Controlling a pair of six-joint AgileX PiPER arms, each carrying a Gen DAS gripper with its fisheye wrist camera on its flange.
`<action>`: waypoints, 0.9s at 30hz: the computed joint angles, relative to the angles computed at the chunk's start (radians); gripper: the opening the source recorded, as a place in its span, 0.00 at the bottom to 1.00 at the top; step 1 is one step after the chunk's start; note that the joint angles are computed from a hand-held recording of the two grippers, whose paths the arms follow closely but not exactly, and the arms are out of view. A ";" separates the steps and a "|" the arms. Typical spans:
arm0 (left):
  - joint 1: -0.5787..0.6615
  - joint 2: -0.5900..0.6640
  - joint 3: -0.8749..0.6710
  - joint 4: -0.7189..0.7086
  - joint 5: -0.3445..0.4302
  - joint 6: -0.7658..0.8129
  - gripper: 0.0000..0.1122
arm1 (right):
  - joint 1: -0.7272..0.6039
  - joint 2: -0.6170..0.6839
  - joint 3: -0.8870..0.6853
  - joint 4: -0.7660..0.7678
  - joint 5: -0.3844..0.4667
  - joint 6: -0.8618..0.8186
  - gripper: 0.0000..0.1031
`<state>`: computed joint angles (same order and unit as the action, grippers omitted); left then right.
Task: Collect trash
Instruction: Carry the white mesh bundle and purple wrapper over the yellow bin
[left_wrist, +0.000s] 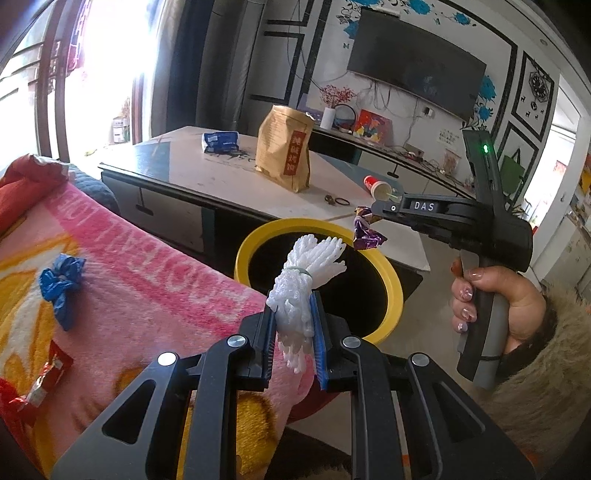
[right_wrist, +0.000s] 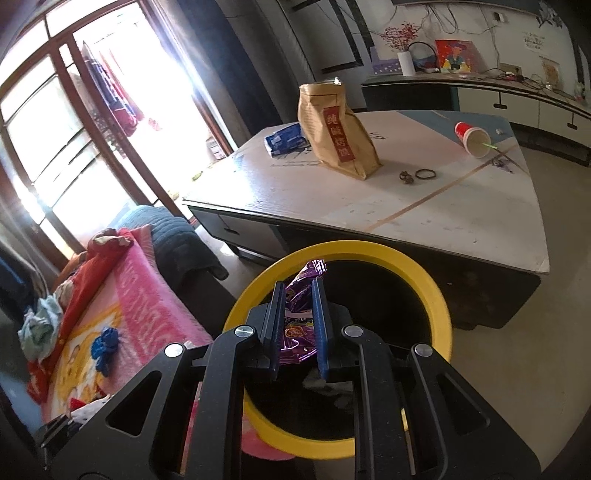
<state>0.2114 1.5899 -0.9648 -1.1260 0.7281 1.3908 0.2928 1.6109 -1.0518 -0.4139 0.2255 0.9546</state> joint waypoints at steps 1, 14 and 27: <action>-0.007 0.004 0.001 0.001 -0.005 0.000 0.15 | -0.001 0.002 0.000 -0.011 0.001 0.010 0.10; -0.100 0.074 -0.032 0.048 -0.082 -0.054 0.15 | -0.039 0.025 0.016 -0.050 0.007 0.061 0.10; -0.173 0.177 -0.132 0.108 -0.109 -0.171 0.15 | -0.075 0.050 0.020 0.131 -0.013 -0.107 0.10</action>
<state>0.0381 1.7664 -1.0967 -1.0184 0.6189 1.2203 0.2173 1.6607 -1.0315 -0.2825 0.2126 0.8473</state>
